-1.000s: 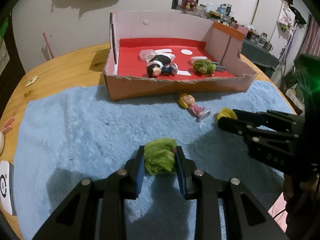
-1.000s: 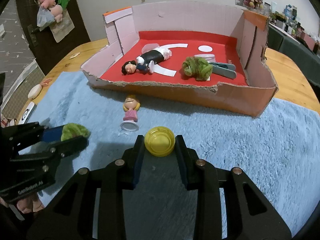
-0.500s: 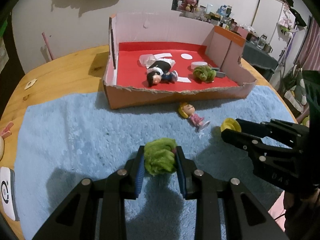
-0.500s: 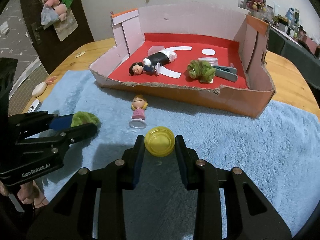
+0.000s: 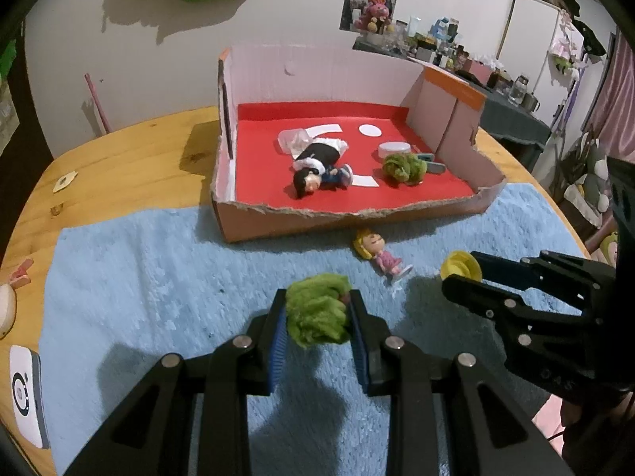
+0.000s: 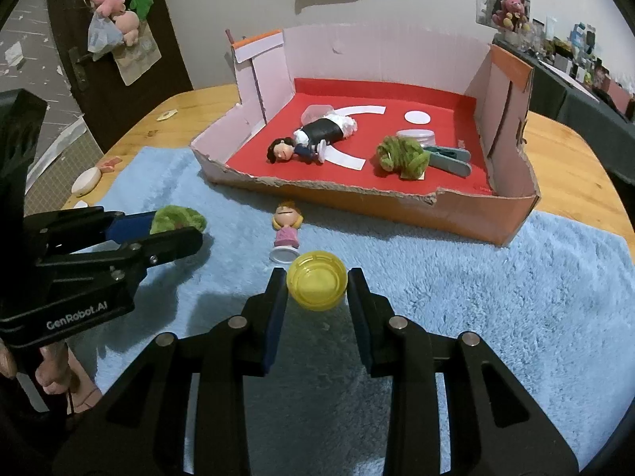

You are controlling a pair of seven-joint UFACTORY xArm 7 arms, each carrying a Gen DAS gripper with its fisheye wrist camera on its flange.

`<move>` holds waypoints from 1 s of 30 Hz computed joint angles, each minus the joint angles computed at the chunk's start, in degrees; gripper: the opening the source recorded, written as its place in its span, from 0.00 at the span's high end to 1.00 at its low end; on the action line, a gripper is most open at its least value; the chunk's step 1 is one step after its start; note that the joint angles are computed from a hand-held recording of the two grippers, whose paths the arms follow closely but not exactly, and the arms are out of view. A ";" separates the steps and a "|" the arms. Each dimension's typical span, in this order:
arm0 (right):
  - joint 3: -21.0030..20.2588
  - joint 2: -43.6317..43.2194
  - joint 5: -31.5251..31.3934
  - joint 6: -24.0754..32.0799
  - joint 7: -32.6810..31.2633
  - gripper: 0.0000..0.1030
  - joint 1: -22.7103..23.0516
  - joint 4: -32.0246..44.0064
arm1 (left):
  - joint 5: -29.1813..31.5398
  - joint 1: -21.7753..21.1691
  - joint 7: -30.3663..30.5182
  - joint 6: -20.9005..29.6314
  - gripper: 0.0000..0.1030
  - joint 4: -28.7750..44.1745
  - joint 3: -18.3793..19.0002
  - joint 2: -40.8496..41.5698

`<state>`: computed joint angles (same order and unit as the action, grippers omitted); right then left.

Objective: Organize objects
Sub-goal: 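Carry the green object with the left tool while the right tool carries the cap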

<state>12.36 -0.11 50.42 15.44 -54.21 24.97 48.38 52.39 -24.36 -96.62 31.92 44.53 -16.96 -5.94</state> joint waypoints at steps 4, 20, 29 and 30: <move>-0.07 -0.44 0.48 0.04 -0.25 0.71 0.05 -0.08 | 0.21 0.11 -0.16 0.09 0.71 -0.12 -0.03 -0.40; -1.19 -1.90 1.99 0.51 -1.65 0.71 0.17 1.01 | -1.40 2.76 2.24 -0.30 0.71 -1.41 -0.53 -3.63; -1.92 -2.97 3.81 1.40 -3.32 0.71 0.34 1.90 | -2.88 4.64 5.64 -0.51 0.71 -0.97 -0.72 -5.69; -2.04 -3.09 3.94 1.73 -3.42 0.71 0.35 2.03 | -3.07 4.92 5.82 -0.87 0.71 -1.02 -0.74 -5.80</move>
